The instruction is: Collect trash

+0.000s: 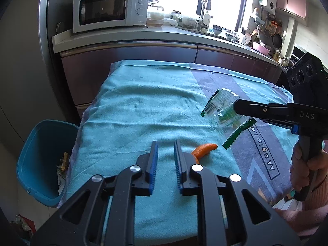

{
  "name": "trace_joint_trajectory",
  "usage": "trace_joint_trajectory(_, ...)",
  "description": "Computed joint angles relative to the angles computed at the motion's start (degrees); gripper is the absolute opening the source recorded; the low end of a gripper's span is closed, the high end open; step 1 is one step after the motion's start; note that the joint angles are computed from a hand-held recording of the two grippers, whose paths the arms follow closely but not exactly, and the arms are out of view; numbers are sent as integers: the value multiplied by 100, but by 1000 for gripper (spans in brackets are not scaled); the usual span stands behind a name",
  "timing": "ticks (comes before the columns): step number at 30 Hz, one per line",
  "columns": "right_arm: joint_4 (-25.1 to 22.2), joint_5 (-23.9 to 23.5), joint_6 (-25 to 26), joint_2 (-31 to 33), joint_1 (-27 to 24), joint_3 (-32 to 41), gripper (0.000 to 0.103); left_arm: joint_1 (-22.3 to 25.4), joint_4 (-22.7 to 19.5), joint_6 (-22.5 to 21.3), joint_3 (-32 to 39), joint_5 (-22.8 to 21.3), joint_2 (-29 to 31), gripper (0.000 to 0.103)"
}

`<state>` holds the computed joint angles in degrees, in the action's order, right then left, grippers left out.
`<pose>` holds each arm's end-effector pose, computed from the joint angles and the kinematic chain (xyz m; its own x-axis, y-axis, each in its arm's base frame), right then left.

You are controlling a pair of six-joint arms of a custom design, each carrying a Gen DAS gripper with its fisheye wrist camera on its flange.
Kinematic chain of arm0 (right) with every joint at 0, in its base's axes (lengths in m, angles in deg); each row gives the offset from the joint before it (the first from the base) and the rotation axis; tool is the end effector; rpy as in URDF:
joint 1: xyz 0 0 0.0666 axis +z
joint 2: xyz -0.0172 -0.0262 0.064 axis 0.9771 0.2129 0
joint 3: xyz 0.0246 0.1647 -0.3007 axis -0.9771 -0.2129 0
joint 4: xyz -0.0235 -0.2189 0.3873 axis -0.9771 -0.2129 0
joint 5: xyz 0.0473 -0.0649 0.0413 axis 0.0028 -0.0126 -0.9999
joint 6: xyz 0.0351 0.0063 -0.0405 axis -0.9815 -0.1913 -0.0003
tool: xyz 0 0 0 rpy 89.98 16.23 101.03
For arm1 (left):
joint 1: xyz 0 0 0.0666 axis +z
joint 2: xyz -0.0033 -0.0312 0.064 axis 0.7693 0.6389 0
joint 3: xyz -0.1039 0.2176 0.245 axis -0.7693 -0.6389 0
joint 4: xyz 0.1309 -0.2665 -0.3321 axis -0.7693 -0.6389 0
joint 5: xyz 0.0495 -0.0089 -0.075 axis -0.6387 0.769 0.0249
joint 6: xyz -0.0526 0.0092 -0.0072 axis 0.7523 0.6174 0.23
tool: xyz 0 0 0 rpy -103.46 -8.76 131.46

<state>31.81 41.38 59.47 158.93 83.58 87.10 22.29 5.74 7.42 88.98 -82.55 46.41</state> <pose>0.5625 0.0838 0.3272 -0.7732 0.0971 -0.6266 -0.4505 0.6113 0.6507 0.4916 -0.2579 0.3447 -0.6866 0.0743 -0.7232 0.2319 0.9652 -0.1211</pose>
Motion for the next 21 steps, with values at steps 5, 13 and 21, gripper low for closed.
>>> trace_joint_trajectory(5,-64,24,28,33,2,26,1,-30,-15,-206,-92,333,-6,45)
trace_joint_trajectory(13,-88,8,41,73,2,43,1,-17,-182,-215,36,647,303,39)
trace_joint_trajectory(21,-53,-10,21,76,-9,38,1,10,-147,-51,45,936,391,16)
